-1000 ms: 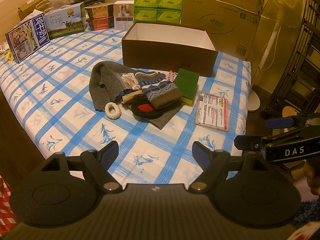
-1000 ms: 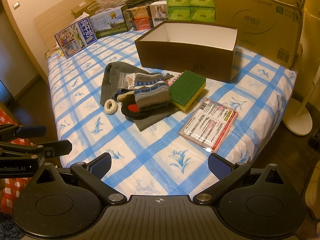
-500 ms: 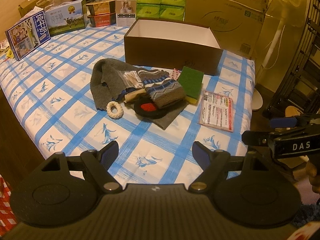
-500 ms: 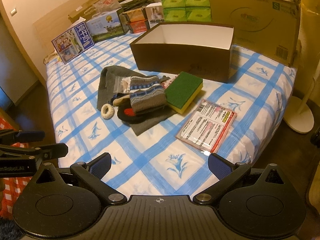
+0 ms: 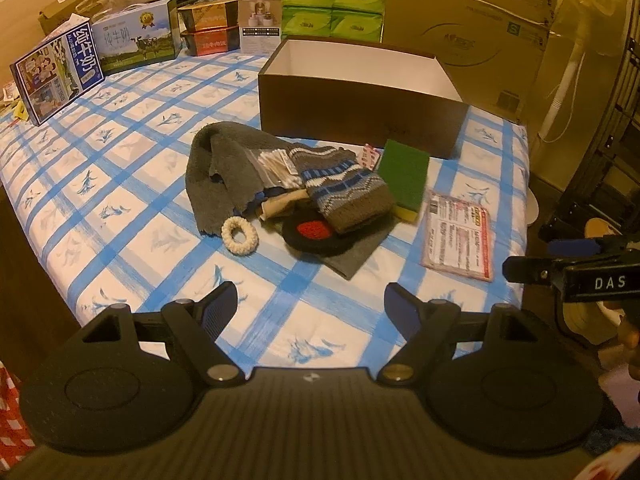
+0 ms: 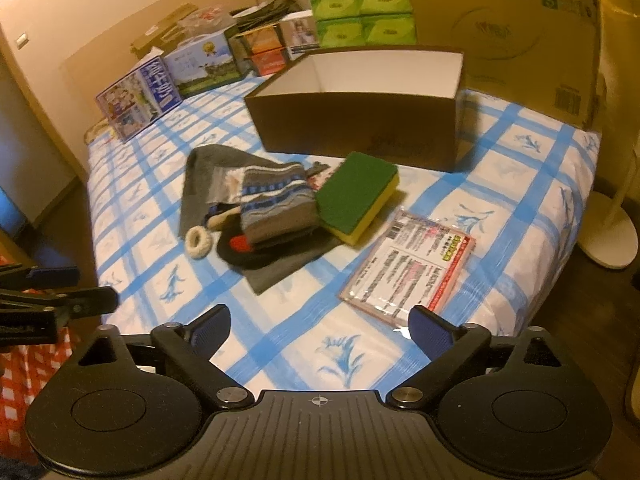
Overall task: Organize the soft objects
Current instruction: 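Reach the right gripper to the red-and-white printed packet and grasp it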
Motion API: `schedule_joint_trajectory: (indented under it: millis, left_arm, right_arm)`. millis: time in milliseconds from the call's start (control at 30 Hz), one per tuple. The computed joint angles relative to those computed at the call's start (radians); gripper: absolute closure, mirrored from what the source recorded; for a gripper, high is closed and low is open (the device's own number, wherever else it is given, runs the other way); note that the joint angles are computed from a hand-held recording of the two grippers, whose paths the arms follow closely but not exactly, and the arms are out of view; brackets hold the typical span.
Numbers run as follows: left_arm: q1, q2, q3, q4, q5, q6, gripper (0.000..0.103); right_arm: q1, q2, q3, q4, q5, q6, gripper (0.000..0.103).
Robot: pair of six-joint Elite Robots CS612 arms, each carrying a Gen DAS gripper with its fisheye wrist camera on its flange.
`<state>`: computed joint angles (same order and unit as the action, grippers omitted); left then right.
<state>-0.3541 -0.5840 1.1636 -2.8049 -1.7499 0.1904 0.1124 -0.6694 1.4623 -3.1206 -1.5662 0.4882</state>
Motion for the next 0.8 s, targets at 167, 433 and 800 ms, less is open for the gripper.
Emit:
schedule_joint_trajectory:
  millis: [167,433,800]
  left_arm:
    - [-0.004,0.033,-0.045,0.017,0.014,0.004,0.026]
    - [-0.007,0.084,-0.122,0.065,0.036,0.002,0.026]
    - [-0.015,0.167,-0.265,0.201,0.023,0.023,0.037]
  right_arm:
    - [-0.019,0.025,-0.008,-0.027,0.012,0.031,0.012]
    - [-0.044,0.069,-0.037,-0.034,0.017,0.096,0.013]
    - [-0.091,0.128,-0.066,-0.034,0.082,0.196,0.033]
